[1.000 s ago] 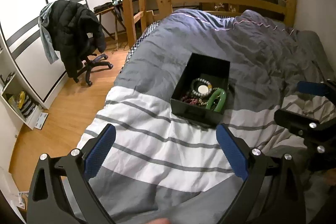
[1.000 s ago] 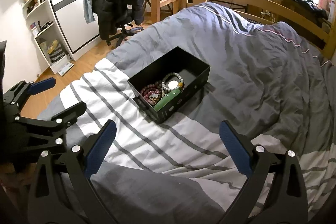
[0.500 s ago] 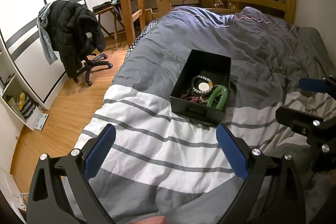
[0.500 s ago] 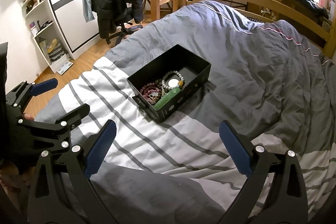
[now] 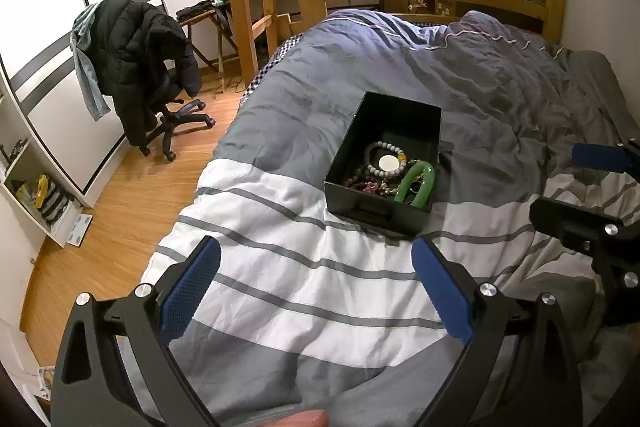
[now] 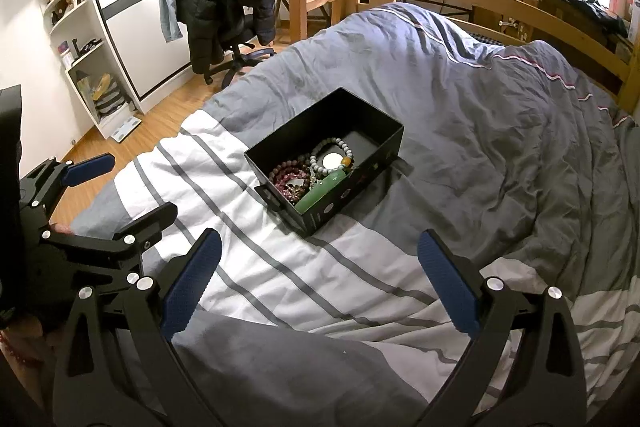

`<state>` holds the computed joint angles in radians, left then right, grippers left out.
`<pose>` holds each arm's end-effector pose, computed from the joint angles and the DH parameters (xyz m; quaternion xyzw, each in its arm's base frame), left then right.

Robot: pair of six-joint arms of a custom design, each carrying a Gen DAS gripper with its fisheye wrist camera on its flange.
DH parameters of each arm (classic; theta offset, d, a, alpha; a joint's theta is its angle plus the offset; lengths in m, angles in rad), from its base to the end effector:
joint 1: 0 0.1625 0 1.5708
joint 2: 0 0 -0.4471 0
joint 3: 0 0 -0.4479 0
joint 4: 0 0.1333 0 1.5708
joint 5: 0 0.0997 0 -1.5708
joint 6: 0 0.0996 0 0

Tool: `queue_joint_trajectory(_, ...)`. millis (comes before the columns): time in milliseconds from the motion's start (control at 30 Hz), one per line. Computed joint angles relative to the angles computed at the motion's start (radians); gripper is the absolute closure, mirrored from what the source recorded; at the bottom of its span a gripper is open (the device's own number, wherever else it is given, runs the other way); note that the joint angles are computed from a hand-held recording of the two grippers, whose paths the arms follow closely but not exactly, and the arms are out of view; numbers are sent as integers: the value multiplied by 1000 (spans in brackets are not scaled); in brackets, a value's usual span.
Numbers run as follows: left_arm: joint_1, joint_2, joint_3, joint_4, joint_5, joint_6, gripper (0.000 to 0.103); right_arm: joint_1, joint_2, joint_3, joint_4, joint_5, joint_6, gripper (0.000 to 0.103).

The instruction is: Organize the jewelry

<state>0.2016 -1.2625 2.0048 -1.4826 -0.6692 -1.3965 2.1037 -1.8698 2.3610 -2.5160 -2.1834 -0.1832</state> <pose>-0.4352 -0.3047 0.1705 0.1645 0.8259 -0.3238 0.4312 0.2629 -0.2961 0.3490 0.2620 -0.8939 0.2624 0.2520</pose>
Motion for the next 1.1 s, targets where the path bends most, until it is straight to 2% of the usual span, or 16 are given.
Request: queue_joint_trajectory(1100, 3, -4, 4, -15, -18, 10, 8, 0, -9, 6, 27, 10, 3, 6)
